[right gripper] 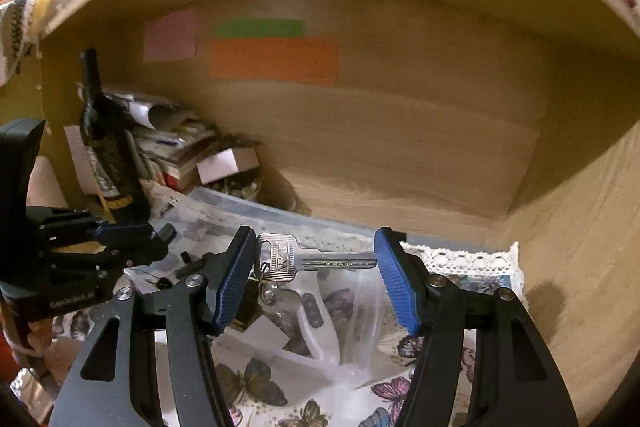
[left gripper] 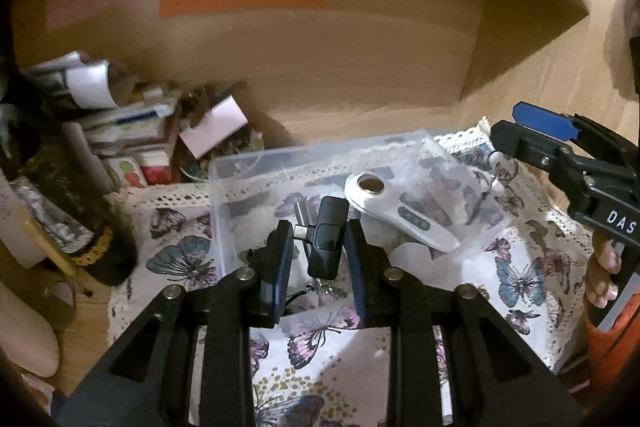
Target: Organize rigid objects
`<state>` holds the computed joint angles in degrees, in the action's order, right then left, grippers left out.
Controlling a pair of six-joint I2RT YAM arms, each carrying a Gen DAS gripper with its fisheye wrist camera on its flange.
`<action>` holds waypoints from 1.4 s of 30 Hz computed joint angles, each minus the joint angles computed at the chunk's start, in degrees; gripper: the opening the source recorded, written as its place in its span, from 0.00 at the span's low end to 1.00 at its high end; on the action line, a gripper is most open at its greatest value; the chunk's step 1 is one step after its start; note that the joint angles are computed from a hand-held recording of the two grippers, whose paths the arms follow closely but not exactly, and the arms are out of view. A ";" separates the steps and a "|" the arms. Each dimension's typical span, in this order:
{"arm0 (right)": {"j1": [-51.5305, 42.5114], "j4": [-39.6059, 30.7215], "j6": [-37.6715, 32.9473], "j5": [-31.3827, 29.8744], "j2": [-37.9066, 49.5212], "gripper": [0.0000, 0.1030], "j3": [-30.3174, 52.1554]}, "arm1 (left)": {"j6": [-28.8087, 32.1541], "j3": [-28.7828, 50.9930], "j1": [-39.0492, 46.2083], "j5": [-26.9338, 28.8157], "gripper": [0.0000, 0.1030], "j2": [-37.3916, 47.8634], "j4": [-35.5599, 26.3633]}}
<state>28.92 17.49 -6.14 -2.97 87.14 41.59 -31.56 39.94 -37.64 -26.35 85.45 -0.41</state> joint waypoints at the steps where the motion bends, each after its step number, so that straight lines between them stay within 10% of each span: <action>1: 0.08 -0.25 0.02 0.23 1.92 0.57 1.13 | 0.07 0.71 0.67 0.86 0.26 1.55 0.16; 13: -0.71 -5.71 -1.61 0.02 15.08 0.57 9.41 | 0.40 4.61 4.03 8.04 0.26 11.19 1.60; 27: 0.61 -7.03 -1.24 -0.55 12.59 0.57 7.91 | 0.07 3.42 0.99 3.50 0.31 6.77 -0.14; 35: 0.37 -3.93 0.70 -1.96 -2.58 0.66 -1.66 | -2.70 -0.28 -6.88 -8.90 0.49 -4.90 -3.61; 42: 1.15 -2.05 2.54 -1.81 -18.46 0.83 -11.23 | -10.97 -1.54 -19.77 -27.41 0.95 -13.18 -10.74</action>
